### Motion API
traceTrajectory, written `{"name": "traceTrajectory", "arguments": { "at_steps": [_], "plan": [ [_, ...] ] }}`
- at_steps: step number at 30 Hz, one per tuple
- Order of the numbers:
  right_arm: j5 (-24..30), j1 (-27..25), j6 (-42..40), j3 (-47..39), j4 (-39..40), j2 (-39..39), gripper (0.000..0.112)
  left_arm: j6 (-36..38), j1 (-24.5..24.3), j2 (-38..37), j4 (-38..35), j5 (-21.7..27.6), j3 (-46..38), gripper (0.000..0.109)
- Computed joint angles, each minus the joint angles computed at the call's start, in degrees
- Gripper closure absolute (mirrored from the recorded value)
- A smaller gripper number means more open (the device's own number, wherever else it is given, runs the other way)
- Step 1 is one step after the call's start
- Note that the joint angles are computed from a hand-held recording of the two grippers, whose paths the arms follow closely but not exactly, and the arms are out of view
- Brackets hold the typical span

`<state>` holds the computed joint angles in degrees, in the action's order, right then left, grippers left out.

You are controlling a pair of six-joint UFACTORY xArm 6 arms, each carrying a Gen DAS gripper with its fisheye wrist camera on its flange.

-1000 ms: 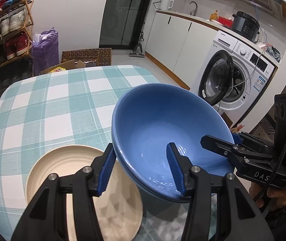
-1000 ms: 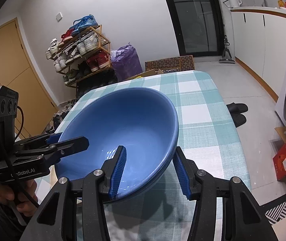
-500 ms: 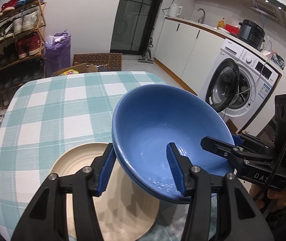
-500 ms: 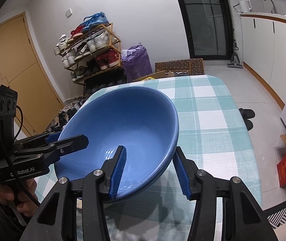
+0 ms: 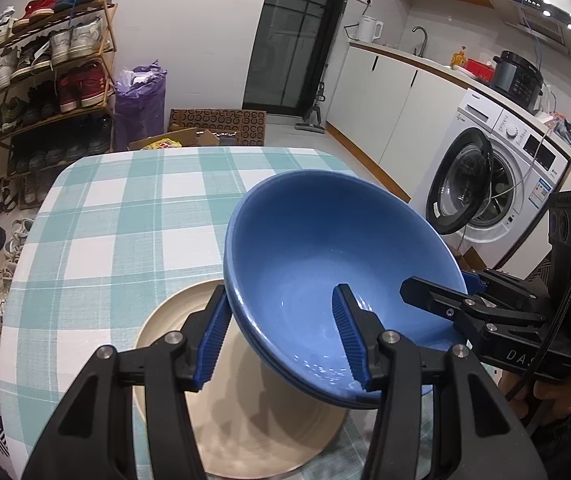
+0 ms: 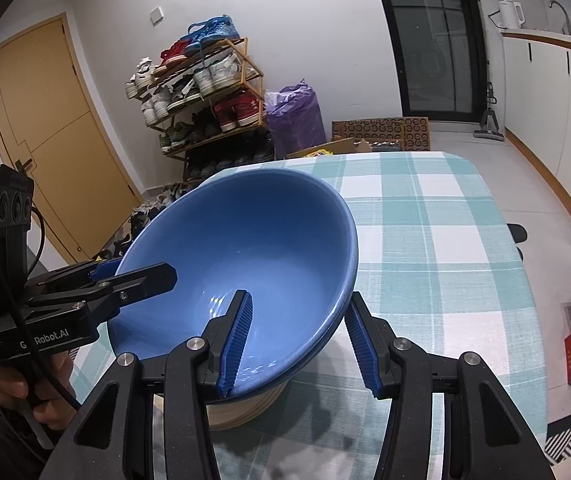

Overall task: Organize plates and bowls
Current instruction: 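Lift and carry the nested bowls with both tools over the cream plate stack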

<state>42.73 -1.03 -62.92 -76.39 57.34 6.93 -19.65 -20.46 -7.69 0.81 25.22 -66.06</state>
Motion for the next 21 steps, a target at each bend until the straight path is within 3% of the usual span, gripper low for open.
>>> {"name": "traceTrajectory", "arguments": {
  "at_steps": [21],
  "plan": [
    [0.03, 3.51, 0.71, -0.84, -1.57, 1.32, 0.062, -1.26, 2.51, -3.34, 0.61, -0.43, 4.36, 0.057]
  ]
}}
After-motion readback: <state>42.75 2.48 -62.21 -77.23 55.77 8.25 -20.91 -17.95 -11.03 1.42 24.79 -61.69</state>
